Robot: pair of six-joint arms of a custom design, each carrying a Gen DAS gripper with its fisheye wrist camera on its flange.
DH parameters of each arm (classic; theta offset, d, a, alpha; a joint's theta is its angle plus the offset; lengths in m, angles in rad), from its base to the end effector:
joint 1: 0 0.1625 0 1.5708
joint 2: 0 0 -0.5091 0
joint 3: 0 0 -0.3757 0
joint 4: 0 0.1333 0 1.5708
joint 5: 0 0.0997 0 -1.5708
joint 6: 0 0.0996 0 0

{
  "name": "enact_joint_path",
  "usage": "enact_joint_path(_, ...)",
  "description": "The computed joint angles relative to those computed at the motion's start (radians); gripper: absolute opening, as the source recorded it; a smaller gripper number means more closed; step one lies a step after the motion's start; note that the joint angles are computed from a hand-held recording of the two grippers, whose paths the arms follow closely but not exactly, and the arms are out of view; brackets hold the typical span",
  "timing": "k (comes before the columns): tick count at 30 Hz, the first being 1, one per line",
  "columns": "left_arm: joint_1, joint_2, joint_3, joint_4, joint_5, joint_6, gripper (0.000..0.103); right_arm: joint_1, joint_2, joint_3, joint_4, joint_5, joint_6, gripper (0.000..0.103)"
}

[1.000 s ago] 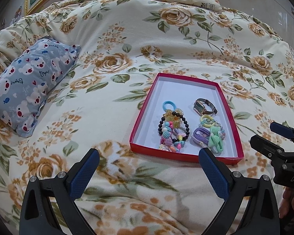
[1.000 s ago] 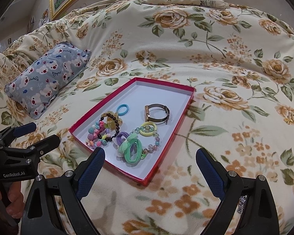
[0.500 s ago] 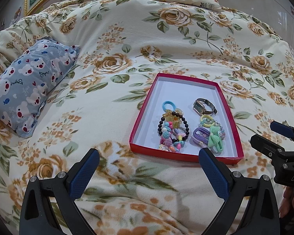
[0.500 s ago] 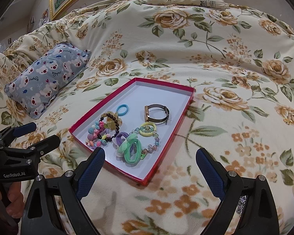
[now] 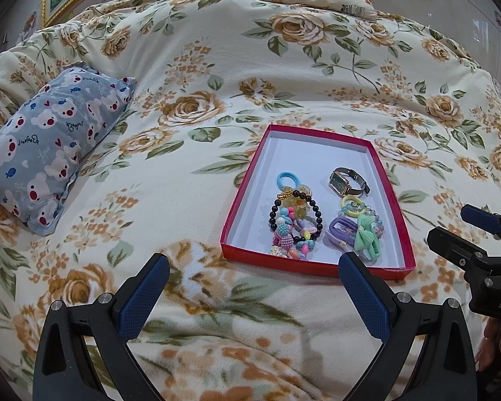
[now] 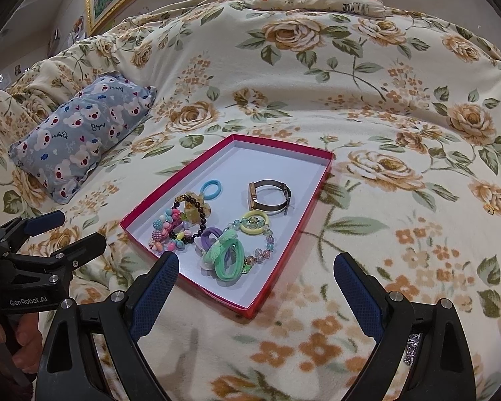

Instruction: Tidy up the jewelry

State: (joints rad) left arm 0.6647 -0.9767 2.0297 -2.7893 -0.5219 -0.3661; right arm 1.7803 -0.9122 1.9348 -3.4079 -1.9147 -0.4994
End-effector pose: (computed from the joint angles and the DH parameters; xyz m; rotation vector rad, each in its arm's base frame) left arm -0.3190 -0.5291 0.2254 0.4906 2.1728 -0.9131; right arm 0.2315 -0.6092 0.2526 0.6956 -2.4221 1.0096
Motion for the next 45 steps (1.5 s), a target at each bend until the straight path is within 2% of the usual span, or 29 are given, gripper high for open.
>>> enact_joint_path(45,0.006,0.006,-0.002,-0.012,0.003,0.013,0.102,0.004,0.005,-0.006,0.004,-0.005,0.003,0.095)
